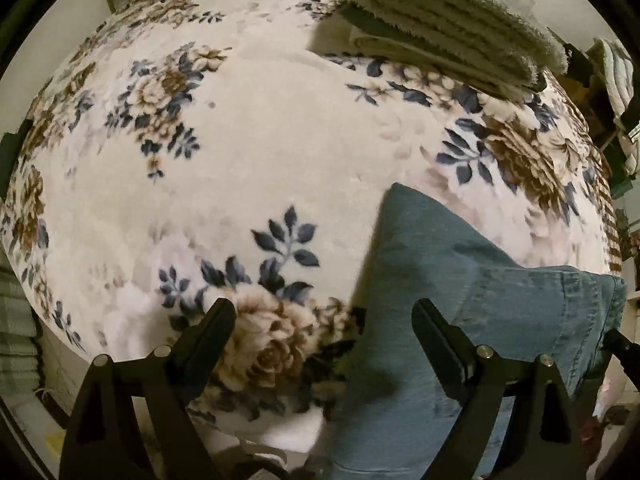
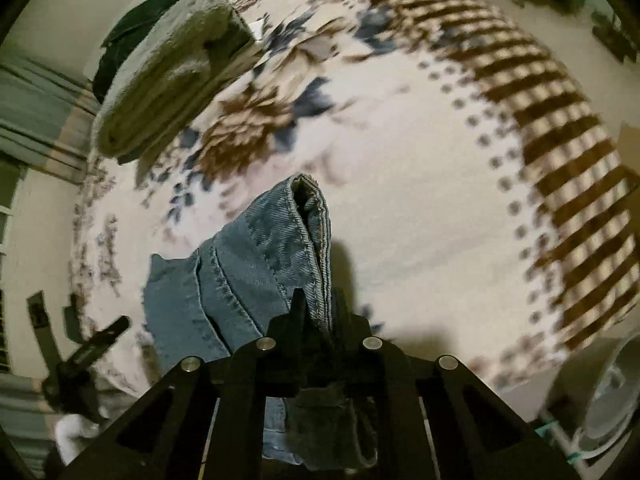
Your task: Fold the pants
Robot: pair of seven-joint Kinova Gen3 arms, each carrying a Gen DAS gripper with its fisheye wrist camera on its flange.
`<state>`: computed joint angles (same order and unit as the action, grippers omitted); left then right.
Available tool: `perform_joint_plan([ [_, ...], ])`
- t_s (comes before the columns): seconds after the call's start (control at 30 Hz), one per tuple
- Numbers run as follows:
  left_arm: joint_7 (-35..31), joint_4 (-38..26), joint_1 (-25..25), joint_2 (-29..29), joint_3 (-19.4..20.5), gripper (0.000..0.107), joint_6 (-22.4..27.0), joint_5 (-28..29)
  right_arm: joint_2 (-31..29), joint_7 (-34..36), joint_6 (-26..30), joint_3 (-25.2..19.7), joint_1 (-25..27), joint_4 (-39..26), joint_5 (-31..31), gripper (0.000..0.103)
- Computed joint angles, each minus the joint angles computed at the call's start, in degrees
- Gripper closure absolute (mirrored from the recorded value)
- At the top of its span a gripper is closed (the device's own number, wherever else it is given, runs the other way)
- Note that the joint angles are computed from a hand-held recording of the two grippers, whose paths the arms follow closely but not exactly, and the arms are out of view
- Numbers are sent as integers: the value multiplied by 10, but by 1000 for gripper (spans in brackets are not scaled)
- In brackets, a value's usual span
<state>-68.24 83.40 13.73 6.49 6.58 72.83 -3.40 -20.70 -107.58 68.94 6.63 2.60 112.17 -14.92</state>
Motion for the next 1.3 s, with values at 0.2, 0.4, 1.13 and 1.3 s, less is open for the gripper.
perform_joint_plan([
  [0.2,1,-12,3,24,4,17,-5,21,12,16,-4,27,26,20,31,91],
  [0.4,1,-55,27,108,1,4,-9,23,46,29,-36,25,44,55,40,91],
  [1.13,17,96,76,-7,43,4,-10,4,-10,71,49,167,197,230,-153,40],
  [1.3,26,109,81,-5,41,4,-23,11,-33,29,-17,110,193,262,-166,47],
])
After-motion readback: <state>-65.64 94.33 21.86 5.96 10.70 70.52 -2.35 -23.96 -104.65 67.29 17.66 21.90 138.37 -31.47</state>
